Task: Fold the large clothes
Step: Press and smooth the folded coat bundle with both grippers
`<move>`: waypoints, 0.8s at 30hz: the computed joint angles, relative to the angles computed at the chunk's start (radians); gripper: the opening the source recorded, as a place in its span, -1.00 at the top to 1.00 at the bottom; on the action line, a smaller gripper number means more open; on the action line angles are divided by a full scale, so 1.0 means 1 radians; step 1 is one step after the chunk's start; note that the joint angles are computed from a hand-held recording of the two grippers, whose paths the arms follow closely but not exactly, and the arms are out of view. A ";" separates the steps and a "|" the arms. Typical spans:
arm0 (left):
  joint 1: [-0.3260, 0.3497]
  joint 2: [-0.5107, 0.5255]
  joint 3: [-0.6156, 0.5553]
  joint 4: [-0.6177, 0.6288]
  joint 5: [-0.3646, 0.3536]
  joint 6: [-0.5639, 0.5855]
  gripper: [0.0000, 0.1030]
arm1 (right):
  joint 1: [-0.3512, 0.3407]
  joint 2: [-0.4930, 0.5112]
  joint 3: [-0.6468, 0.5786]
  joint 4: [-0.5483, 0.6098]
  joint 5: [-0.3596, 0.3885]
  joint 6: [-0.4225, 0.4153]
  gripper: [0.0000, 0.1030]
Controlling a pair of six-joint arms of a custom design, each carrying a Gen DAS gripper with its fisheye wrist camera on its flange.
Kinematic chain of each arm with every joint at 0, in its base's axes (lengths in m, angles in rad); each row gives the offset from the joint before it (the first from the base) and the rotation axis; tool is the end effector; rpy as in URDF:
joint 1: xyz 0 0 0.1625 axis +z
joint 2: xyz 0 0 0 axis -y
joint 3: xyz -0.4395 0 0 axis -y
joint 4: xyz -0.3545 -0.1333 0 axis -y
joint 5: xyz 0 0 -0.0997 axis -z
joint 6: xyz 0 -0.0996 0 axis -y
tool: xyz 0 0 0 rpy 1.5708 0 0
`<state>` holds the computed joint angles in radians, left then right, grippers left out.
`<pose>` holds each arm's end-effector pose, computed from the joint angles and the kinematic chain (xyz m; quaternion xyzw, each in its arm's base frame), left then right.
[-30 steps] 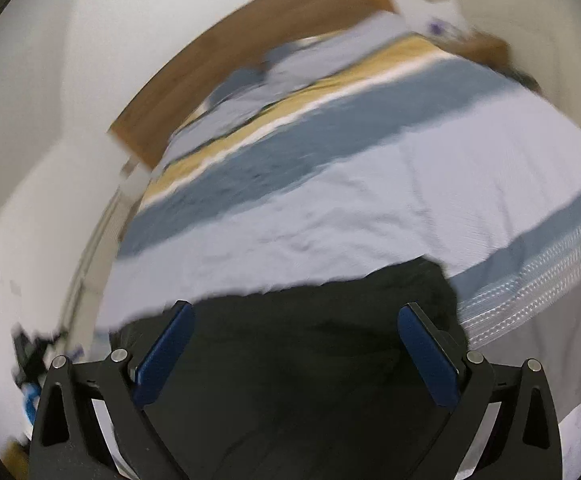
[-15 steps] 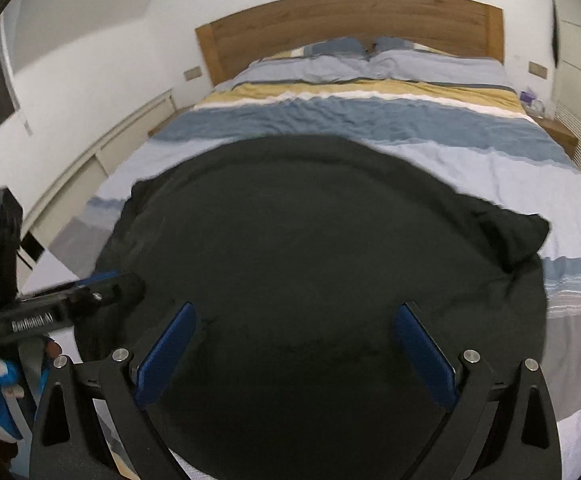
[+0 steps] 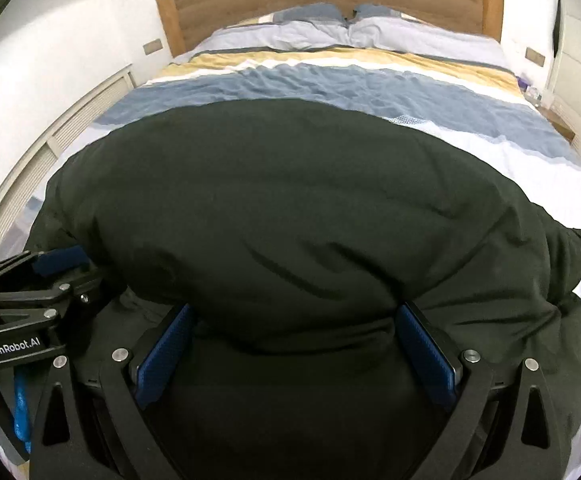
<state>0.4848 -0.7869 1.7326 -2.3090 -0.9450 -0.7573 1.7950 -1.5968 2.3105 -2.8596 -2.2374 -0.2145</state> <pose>-0.4404 -0.4486 0.0867 0.1863 0.9284 -0.1843 0.2636 0.1550 -0.3573 0.3583 0.1066 -0.9046 0.2695 0.3124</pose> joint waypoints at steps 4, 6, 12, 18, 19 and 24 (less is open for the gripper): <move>0.059 0.051 -0.063 0.000 -0.033 0.024 -0.61 | -0.056 0.058 -0.058 0.014 0.030 -0.002 -0.92; 0.069 0.064 -0.064 -0.014 -0.033 0.024 -0.62 | -0.078 0.079 -0.071 0.018 0.041 -0.002 -0.94; 0.077 0.051 -0.067 -0.007 -0.059 0.022 -0.63 | -0.119 0.071 -0.081 0.056 0.082 0.010 -0.95; 0.094 -0.027 -0.052 0.083 0.015 -0.071 -0.63 | -0.156 0.011 -0.115 0.088 0.090 0.039 -0.95; 0.102 -0.037 -0.055 0.121 0.025 -0.103 -0.63 | -0.162 0.006 -0.118 0.090 0.078 0.049 -0.95; 0.126 -0.096 -0.083 0.371 0.091 -0.301 -0.63 | -0.210 -0.053 -0.129 0.135 -0.027 0.120 -0.95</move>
